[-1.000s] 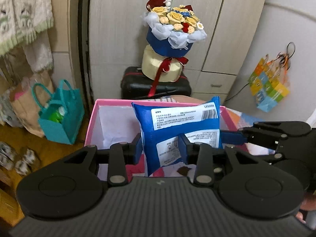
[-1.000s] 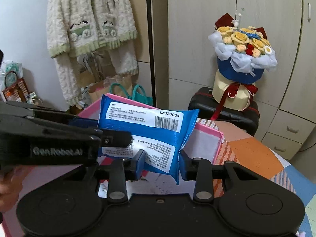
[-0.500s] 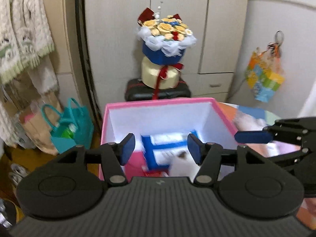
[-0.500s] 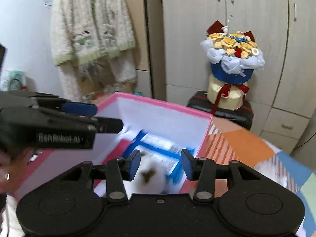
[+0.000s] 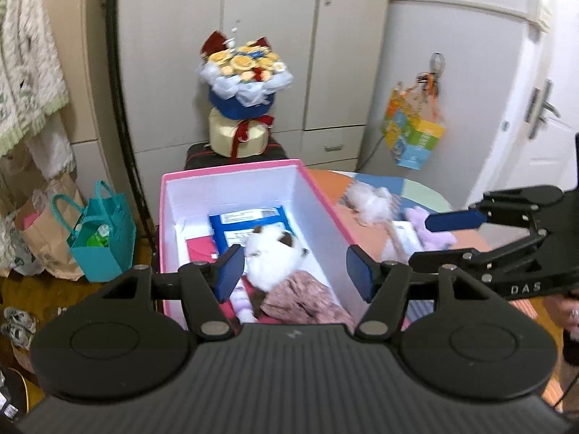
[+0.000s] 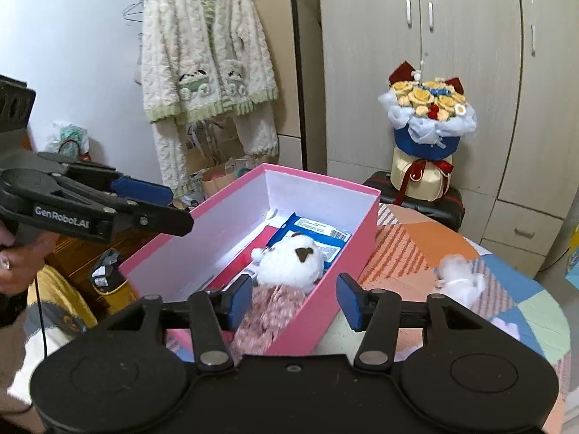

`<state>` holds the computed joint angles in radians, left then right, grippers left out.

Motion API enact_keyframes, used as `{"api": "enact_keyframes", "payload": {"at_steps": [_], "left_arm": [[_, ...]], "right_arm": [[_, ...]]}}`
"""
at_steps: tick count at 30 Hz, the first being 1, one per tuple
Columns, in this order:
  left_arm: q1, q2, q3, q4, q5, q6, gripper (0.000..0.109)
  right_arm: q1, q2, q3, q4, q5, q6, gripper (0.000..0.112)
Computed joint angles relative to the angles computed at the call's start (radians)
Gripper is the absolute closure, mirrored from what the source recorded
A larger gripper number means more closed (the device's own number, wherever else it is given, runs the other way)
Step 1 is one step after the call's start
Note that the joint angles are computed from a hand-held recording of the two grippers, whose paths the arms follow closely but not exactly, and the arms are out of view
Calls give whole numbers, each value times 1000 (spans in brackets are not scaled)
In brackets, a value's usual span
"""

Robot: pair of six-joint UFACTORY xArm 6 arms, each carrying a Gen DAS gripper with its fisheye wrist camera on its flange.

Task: Organize soft objects
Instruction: 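Move the right tool toward the lavender plush on the table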

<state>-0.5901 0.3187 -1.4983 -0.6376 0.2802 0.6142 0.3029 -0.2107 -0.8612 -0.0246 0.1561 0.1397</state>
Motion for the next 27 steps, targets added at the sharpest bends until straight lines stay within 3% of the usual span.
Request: {"api": "enact_keyframes", "payload": {"at_steps": [4,12,17,27], "left_arm": [[-24,-96,91,-89,25,113,45],[-83,-189,195,-130,128,229,45],[-136,-185,216,-48,153,197,45],[-212,-44,58,-69,229,155,45]], "right_arm": [[7,-125,84,-81,46,38,49],[14,-385,265,-215,151,121,35],[14,-518,373,-276,220,167,35],[-96,-704,546,-113,201,9,30]]}}
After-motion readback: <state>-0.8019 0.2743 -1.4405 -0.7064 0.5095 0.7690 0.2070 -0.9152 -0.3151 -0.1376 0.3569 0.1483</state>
